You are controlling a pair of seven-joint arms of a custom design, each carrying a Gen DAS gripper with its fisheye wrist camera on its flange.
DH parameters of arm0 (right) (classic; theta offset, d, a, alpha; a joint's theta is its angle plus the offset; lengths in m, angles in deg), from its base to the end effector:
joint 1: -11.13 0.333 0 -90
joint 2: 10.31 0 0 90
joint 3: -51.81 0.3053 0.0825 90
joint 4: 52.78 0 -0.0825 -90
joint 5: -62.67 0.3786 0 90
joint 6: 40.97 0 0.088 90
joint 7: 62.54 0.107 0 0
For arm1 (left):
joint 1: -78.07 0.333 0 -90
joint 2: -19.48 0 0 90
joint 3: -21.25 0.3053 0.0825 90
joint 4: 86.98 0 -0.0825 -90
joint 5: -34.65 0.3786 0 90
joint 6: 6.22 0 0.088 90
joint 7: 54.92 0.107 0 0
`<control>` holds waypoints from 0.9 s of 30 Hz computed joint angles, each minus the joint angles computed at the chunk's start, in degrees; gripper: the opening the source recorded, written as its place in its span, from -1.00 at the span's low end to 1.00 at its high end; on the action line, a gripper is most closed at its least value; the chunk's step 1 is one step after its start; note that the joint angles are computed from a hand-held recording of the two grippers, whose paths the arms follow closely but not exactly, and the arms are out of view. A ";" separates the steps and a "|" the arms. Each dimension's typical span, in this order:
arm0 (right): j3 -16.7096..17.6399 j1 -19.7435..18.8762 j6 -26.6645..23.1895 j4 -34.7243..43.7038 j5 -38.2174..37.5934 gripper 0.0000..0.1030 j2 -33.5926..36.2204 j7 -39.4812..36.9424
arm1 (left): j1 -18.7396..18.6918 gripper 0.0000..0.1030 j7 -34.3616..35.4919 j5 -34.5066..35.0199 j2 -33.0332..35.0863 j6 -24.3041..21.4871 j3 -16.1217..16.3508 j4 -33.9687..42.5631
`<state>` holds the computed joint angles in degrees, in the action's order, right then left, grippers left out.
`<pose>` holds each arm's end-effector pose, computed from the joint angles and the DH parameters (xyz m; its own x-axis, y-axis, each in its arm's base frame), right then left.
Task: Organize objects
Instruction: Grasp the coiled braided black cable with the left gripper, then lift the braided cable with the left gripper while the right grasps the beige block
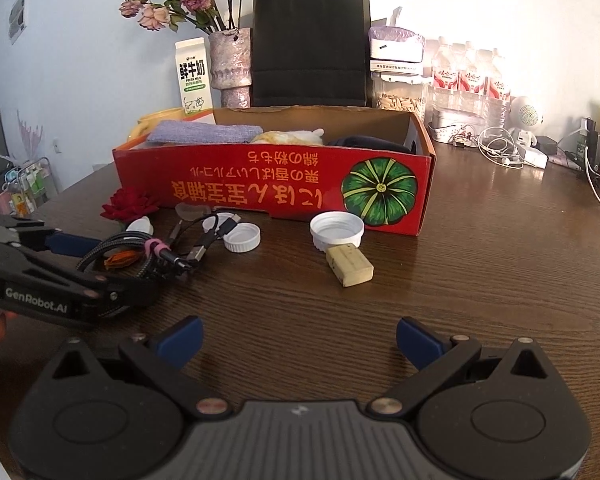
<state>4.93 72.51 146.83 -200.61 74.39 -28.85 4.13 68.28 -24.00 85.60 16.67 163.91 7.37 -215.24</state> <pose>0.4697 0.0871 0.4364 0.3718 -0.9267 -0.0541 -0.5695 -0.1817 -0.8017 0.4792 -0.2694 0.4534 -0.2127 -0.9771 0.0116 -0.6456 0.1316 -0.7522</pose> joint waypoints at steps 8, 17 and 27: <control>0.73 -0.74 -0.07 0.25 0.37 1.00 0.54 0.31 | 2.34 0.74 -14.09 12.72 -2.28 2.50 -1.05 -1.42; 0.75 -1.10 0.74 0.18 -1.15 1.00 0.54 1.69 | 4.68 0.74 -26.01 23.25 -5.50 3.45 -2.10 -1.95; -7.78 6.82 -0.61 4.37 -1.53 1.00 -1.00 -0.70 | 5.39 0.74 -33.42 29.64 -7.34 3.20 -1.94 -1.44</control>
